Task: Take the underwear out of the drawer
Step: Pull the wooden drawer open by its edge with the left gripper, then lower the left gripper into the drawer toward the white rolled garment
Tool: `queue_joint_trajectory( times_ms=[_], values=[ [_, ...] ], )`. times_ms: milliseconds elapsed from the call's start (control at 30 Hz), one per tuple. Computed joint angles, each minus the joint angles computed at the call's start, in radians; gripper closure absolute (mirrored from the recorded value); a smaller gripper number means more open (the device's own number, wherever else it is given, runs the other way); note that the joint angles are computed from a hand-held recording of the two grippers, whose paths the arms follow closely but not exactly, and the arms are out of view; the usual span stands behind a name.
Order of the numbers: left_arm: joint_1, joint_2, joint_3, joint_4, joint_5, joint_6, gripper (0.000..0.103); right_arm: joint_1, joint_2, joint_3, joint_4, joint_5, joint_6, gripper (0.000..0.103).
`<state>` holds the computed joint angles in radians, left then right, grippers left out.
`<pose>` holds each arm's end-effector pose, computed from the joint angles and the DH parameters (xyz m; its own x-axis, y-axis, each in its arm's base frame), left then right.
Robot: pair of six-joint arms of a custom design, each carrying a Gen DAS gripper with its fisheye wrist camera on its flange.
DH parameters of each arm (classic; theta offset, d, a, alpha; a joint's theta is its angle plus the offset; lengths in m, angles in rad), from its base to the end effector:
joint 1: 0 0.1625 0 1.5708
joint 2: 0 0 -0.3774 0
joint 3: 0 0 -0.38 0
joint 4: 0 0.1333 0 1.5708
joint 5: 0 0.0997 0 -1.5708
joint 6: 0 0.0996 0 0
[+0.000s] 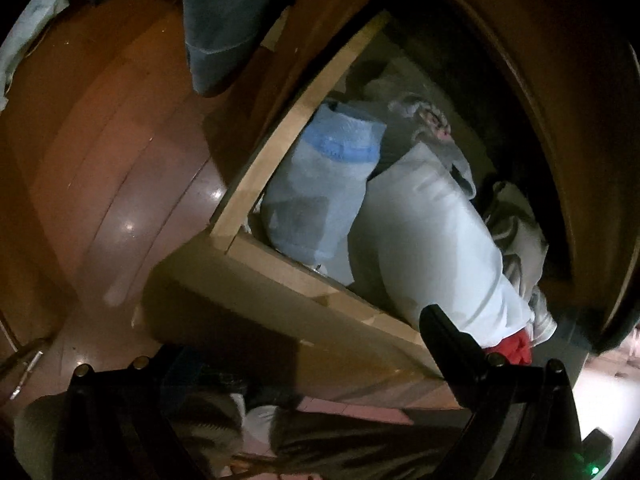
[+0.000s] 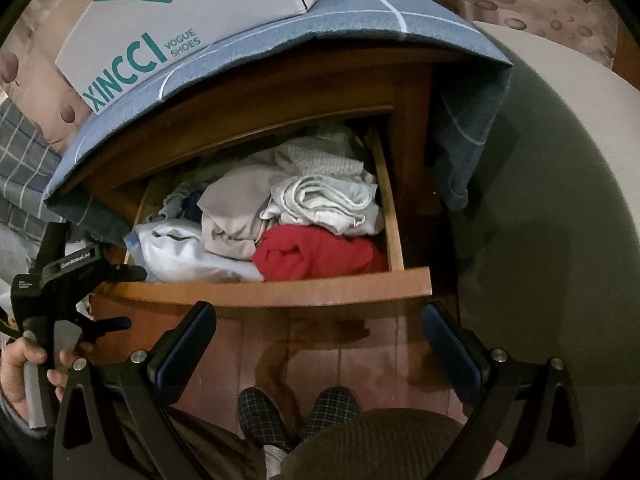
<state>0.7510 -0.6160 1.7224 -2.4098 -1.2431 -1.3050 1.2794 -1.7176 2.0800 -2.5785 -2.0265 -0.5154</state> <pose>-0.2888 -0.4958 -0.0765 -0.8336 -0.4380 -0.3365 -0.3782 0.8967 -0.2301 -0.0389 -0.4410 0.3896 -0.7953 0.0679 0.6024 -0.1867 0.9179 -0.3500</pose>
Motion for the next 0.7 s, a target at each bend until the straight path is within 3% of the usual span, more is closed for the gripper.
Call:
queue_joint_trajectory(
  times_ms=[100,400,567,700],
  values=[
    [0.016,0.011,0.008,-0.024,-0.011,0.018,0.000,0.007,0.007,-0.012,0.010,-0.007,-0.003,0.001],
    [0.003,0.064,-0.099,0.122,0.030,0.061,0.000,0.029,0.020,-0.049,0.054,-0.032,-0.033,0.001],
    [-0.029,0.074,-0.148,0.236,0.061,0.065,0.000,0.044,0.078,-0.129,0.119,-0.067,-0.004,0.001],
    [-0.017,0.069,-0.149,0.233,0.057,0.072,0.000,0.066,0.145,-0.203,0.168,-0.123,0.002,0.001]
  ],
)
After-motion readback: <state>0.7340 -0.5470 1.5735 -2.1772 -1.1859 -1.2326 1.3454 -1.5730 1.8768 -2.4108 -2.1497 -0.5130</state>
